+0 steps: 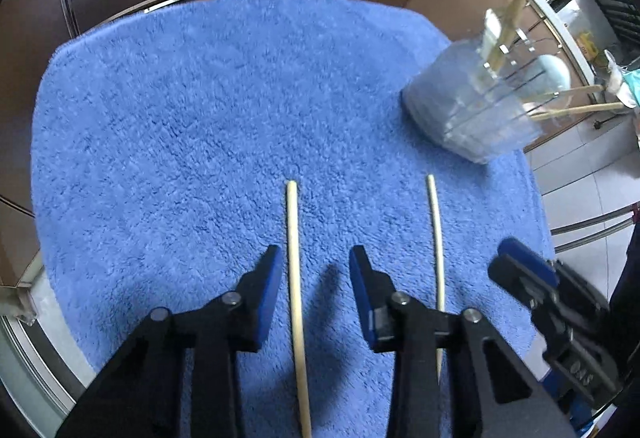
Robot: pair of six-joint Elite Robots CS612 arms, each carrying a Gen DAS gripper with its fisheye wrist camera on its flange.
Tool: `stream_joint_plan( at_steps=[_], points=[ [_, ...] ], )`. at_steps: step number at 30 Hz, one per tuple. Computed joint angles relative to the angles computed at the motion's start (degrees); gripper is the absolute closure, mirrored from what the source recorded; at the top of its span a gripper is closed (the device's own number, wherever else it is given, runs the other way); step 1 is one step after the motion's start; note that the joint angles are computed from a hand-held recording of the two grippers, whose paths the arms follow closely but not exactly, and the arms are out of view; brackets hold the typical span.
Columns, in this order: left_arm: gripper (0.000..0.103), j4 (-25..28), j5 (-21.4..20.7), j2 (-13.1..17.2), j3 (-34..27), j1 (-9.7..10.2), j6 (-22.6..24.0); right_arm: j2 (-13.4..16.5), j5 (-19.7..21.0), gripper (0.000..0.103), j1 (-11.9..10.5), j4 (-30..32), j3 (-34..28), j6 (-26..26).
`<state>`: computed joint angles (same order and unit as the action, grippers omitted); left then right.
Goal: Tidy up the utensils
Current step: 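Close the left tool on one chopstick while the right tool grasps the other, then lift both chopsticks upright and carry them toward the holder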
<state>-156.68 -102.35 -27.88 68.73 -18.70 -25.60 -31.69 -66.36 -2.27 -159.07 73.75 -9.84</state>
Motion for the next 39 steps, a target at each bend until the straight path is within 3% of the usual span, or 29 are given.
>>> stream_joint_plan(
  at_steps=[6,9,16,24,34,39],
  points=[
    [0.077,1.4,-0.5,0.8,-1.3,0.06,0.9,3.0,-4.5,0.087,1.3,7.8,-6.6,-0.5],
    [0.084,2.2,-0.1,0.9,-1.7,0.11,1.4,4.1,-6.3,0.092,1.6,11.2,-9.0,-0.8],
    [0.096,5.3,-0.1,1.1,-2.9,0.76,2.6,6.1,-9.0,0.094,2.5,18.0,-13.2,-1.1],
    [0.096,6.9,-0.1,1.1,-3.5,0.69,3.3,6.8,-10.8,0.094,2.9,22.1,-15.6,-2.0],
    [0.098,8.4,1.2,1.4,-4.8,0.2,3.4,7.2,-11.7,0.095,3.6,21.3,-15.8,-1.5],
    [0.098,2.0,0.5,0.9,-2.1,0.41,1.2,5.3,-9.4,0.097,3.0,16.6,-11.5,-2.1]
  ],
)
